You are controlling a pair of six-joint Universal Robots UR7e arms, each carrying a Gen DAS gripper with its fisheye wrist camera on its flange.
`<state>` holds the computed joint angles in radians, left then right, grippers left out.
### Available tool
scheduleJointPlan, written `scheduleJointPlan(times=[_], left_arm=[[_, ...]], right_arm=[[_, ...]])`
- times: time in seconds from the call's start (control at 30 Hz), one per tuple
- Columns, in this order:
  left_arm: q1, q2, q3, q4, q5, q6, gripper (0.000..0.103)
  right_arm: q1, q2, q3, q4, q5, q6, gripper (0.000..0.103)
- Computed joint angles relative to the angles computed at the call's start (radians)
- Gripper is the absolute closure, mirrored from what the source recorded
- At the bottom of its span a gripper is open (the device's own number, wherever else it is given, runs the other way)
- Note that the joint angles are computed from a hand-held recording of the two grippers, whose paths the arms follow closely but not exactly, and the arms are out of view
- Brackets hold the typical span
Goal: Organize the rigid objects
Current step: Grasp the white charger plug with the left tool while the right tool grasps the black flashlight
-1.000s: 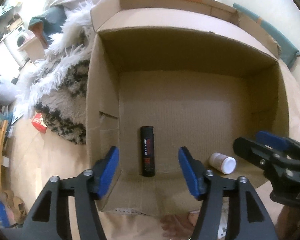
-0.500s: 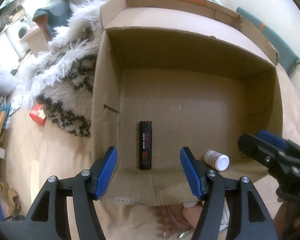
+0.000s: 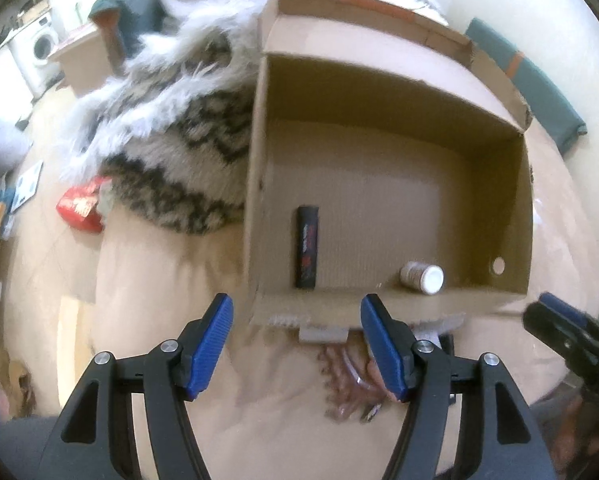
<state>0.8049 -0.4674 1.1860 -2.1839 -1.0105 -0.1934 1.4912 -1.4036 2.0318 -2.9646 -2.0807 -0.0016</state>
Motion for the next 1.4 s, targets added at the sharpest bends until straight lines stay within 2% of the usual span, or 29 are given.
scheduleJointPlan(times=[0.1,0.27,0.33,0.47,0.7,0.77,0.87,0.97,1.03,1.1,1.17,1.3,1.4], left_arm=[[0.007,-0.032,0.031,0.004,-0.067,-0.01,0.039],[0.014,-0.051,0.057,0.045,-0.058,-0.049,0.038],[0.021,-0.058,0.064,0.05,-0.073,-0.064,0.038],[0.033,-0.053,0.053,0.1,-0.075,-0.088,0.038],[0.072,0.033,-0.037,0.219,-0.163,-0.153,0.038],[0.074,0.069,-0.066,0.213,-0.165,-0.132,0.038],[0.068,0.117,-0.108,0.204,-0.109,-0.097,0.04],[0.076,0.138,-0.135,0.191,-0.15,-0.103,0.04],[0.071,0.148,-0.135,0.165,-0.145,-0.066,0.04],[0.068,0.157,-0.138,0.146,-0.146,-0.044,0.04],[0.069,0.164,-0.15,0.16,-0.134,-0.065,0.042],[0.082,0.171,-0.168,0.17,-0.17,-0.097,0.042],[0.079,0.181,-0.179,0.171,-0.172,-0.08,0.047]], right_arm=[[-0.007,-0.032,0.031,0.029,0.016,0.053,0.011],[-0.034,-0.041,0.049,0.126,0.032,0.109,0.012],[-0.043,-0.034,0.045,0.134,0.033,0.112,0.017],[-0.053,-0.024,0.043,0.118,0.027,0.115,0.017],[-0.073,-0.017,0.058,0.1,0.026,0.105,0.017],[-0.089,-0.018,0.062,0.109,0.043,0.115,0.017],[-0.108,-0.018,0.063,0.12,0.053,0.118,0.019],[-0.126,-0.019,0.054,0.152,0.074,0.122,0.032],[-0.135,-0.011,0.04,0.186,0.06,0.136,0.054],[-0.151,-0.006,0.03,0.225,0.066,0.151,0.063],[-0.162,0.002,0.02,0.258,0.067,0.164,0.065],[-0.177,0.039,-0.015,0.322,0.058,0.188,0.069],[-0.165,0.078,-0.044,0.36,0.018,0.183,0.07]])
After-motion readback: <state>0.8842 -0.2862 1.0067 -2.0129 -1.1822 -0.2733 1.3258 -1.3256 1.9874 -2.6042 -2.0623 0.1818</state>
